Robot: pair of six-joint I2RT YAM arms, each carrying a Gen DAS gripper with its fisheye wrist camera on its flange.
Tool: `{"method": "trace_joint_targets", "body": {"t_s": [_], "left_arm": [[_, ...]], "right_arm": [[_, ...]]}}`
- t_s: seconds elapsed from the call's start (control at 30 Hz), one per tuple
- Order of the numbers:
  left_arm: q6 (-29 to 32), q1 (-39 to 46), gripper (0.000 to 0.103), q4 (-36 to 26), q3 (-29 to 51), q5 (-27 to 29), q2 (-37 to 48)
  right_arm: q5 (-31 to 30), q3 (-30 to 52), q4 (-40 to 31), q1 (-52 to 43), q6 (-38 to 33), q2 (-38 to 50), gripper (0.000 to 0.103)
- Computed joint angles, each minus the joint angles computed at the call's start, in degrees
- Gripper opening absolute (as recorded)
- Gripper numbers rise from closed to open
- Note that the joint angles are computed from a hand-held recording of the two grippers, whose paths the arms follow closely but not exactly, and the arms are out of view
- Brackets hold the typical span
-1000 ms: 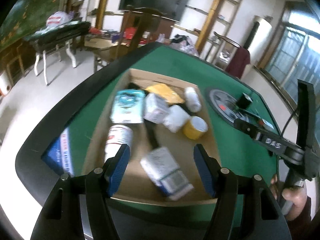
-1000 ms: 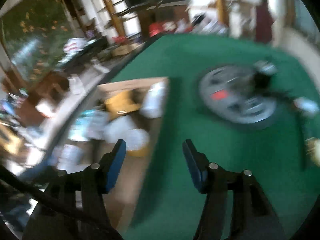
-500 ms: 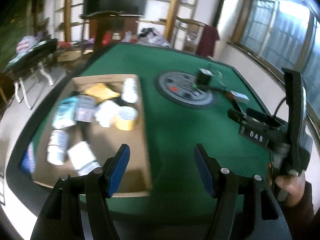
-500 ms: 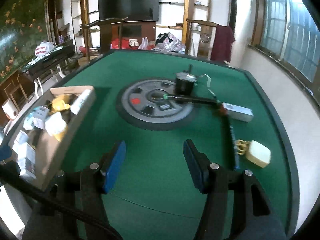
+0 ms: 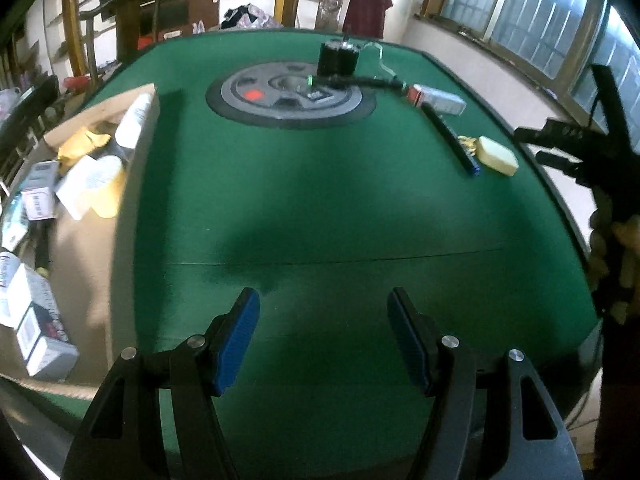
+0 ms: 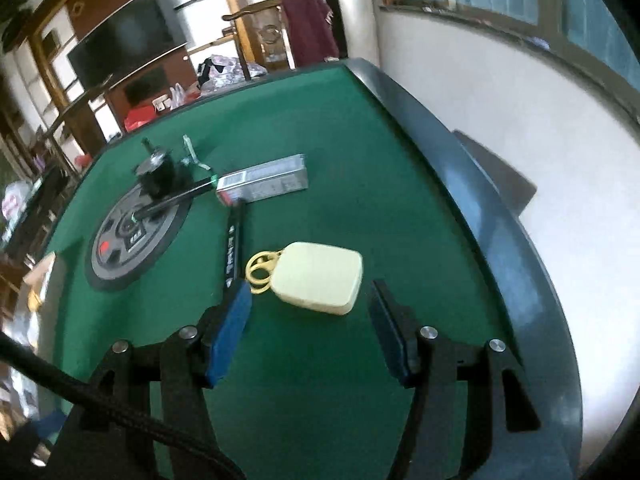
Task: Organize objects
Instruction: 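Move both grippers back over the table, then grasp the black marker with right while left grasps the black green-tipped pen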
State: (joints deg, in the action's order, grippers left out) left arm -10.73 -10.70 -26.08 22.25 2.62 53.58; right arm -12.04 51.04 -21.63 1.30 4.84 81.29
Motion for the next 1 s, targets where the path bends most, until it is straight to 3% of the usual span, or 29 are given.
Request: {"method": "trace_joint_targets", "body": {"t_s": [0.17,0.37,0.5,0.63,0.7,0.8,0.9,1.0], "left_arm": [[1.3,0.3,0.061,5.6,1.0,-0.6,7.1],[2.6,0.4,0.076,10.0,1.1,-0.7,10.8],[3.8,1.3,0.084,11.8,0.5,1.3,11.1],[6.8,0.7,0.101,10.8,2.5,2.9,14.0],[8.2,-2.3,0.1,7.7,5.4,-0.4,17.0],[12.6,2.6,0.098,4.6,9.7,8.2,17.5],[14.1,4.1,0.098,4.3,15.9,4.3,18.1],[17.0,4.9,0.098,5.4,25.6,6.0,24.7]], "right_arm": [[-0.4,5.2,0.1,4.2,0.3,6.5,0.059],[5.2,15.5,-2.6,12.3,-2.2,18.5,0.058],[8.3,20.5,-4.7,15.3,-2.2,24.6,0.027],[9.7,18.1,-2.5,16.3,-2.2,23.5,0.012],[7.9,15.2,-1.9,16.1,-2.3,21.1,0.012],[6.7,9.4,-0.7,15.8,-2.0,16.2,0.012],[4.1,3.9,1.1,14.3,-1.4,11.6,0.012],[-1.2,-0.2,4.5,11.6,-0.7,9.2,0.012]]}}
